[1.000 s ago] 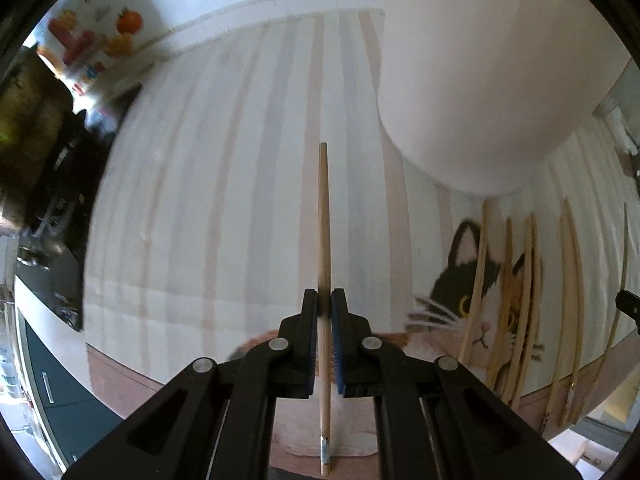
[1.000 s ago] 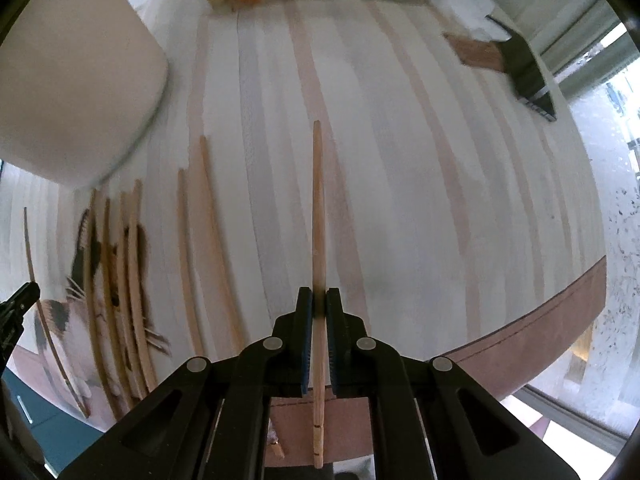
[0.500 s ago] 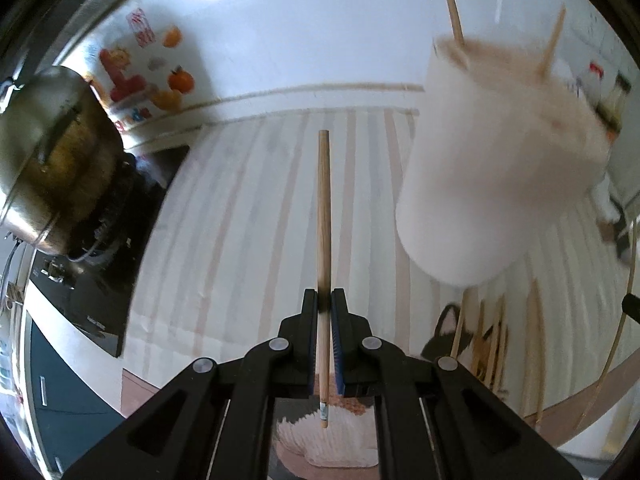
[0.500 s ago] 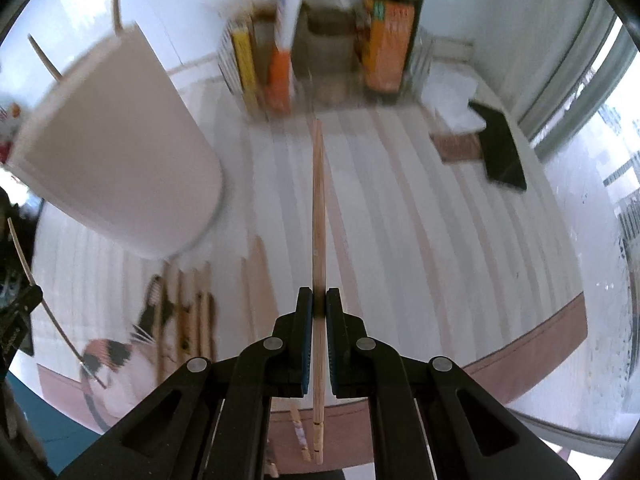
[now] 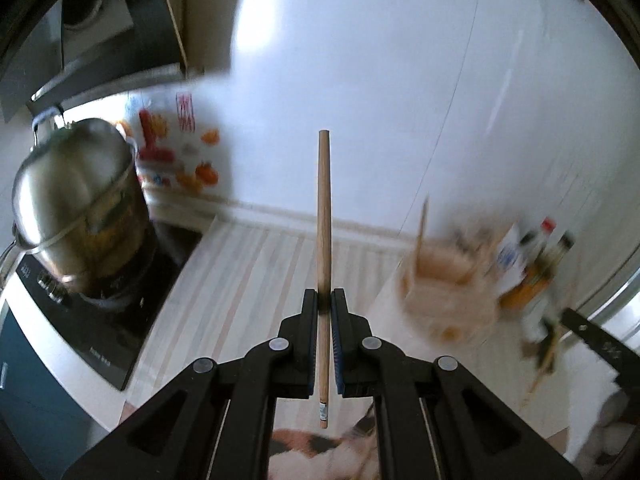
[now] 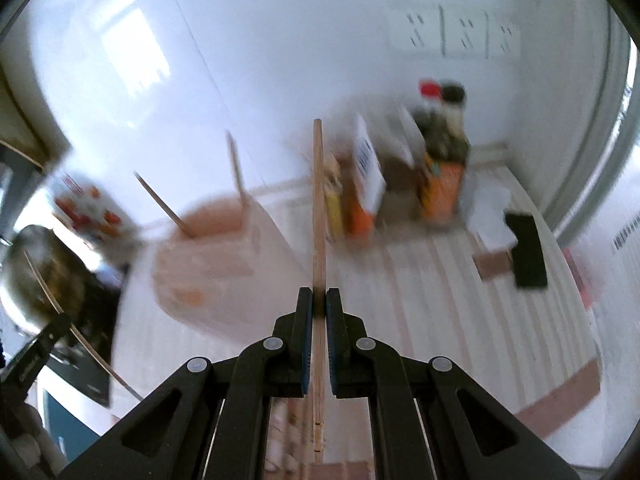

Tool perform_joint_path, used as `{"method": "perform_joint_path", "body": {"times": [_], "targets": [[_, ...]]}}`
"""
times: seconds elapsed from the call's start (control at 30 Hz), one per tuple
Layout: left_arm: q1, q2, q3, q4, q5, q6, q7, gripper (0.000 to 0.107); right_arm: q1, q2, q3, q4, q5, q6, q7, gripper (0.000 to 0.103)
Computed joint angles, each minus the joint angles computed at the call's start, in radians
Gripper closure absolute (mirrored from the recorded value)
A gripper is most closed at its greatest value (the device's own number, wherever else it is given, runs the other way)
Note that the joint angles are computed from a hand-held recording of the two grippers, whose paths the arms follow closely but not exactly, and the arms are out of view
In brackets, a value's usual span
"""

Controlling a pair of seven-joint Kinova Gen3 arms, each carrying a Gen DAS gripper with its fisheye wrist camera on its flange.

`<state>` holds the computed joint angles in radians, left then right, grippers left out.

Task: Organize utensils
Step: 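Lift and carry the chopstick with the left tool while the right tool carries its own to the holder, then drop the chopstick into the holder with the left tool while the right tool releases its own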

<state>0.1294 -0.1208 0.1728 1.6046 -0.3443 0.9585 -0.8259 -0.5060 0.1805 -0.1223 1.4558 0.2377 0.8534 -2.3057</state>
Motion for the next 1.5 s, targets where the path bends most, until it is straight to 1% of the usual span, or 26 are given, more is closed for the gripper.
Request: {"method": "perform_joint_path", "body": {"times": [0.2,0.3,0.37,0.5,0.6,0.77,0.87,0.93,1.03,1.13,1.27,1.37,1.43,1.47,1.5], "targets": [[-0.008,0.01,-0.018,-0.129,0.053,-0.016,-0.052,0.104,-0.011,0.029,0.006,-0.143,0.018,-0.013,0.029,0.096],[-0.007,0.044,-0.023,-0.194,0.072,-0.028,-0.07,0.103,-0.034,0.053,0.023,-0.207,0.053,-0.017,0.008,0.096],[0.0,0.075,-0.021,-0.228,0.06,-0.041,-0.064,0.103,-0.042,0.081,0.037,-0.256,0.065,-0.026,-0.006,0.096],[0.019,0.143,-0.044,-0.278,0.076,-0.079,-0.069,0.103,-0.042,0.133,0.058,-0.316,0.054,-0.069,-0.03,0.096],[0.031,0.204,-0.066,-0.315,0.109,-0.104,-0.085,0.103,-0.052,0.166,0.086,-0.316,0.063,-0.134,-0.07,0.096],[0.073,0.31,-0.1,-0.37,0.099,-0.115,-0.077,0.103,-0.087,0.226,0.142,-0.305,0.108,-0.234,-0.15,0.096],[0.086,0.358,-0.114,-0.382,0.117,-0.116,-0.098,0.103,-0.093,0.257,0.157,-0.305,0.117,-0.269,-0.163,0.096],[0.098,0.392,-0.124,-0.397,0.12,-0.096,-0.103,0.103,-0.096,0.27,0.164,-0.298,0.12,-0.288,-0.162,0.096],[0.113,0.413,-0.137,-0.395,0.119,-0.083,-0.109,0.103,-0.11,0.279,0.187,-0.265,0.136,-0.329,-0.175,0.096],[0.118,0.417,-0.142,-0.389,0.127,-0.077,-0.114,0.103,-0.113,0.282,0.195,-0.235,0.14,-0.364,-0.172,0.096],[0.108,0.401,-0.141,-0.372,0.148,-0.076,-0.135,0.102,-0.093,0.285,0.168,-0.229,0.11,-0.366,-0.117,0.096],[0.127,0.383,-0.144,-0.377,0.114,-0.046,-0.143,0.098,-0.049,0.291,0.109,-0.255,0.051,-0.322,-0.015,0.096],[0.146,0.378,-0.149,-0.398,0.074,-0.003,-0.136,0.092,-0.026,0.287,0.079,-0.272,0.004,-0.284,0.048,0.095],[0.157,0.37,-0.153,-0.402,0.046,0.014,-0.126,0.081,-0.023,0.286,0.075,-0.28,-0.011,-0.268,0.068,0.095],[0.162,0.364,-0.157,-0.403,0.028,0.026,-0.115,0.057,-0.012,0.281,0.064,-0.286,-0.031,-0.252,0.098,0.093]]}}
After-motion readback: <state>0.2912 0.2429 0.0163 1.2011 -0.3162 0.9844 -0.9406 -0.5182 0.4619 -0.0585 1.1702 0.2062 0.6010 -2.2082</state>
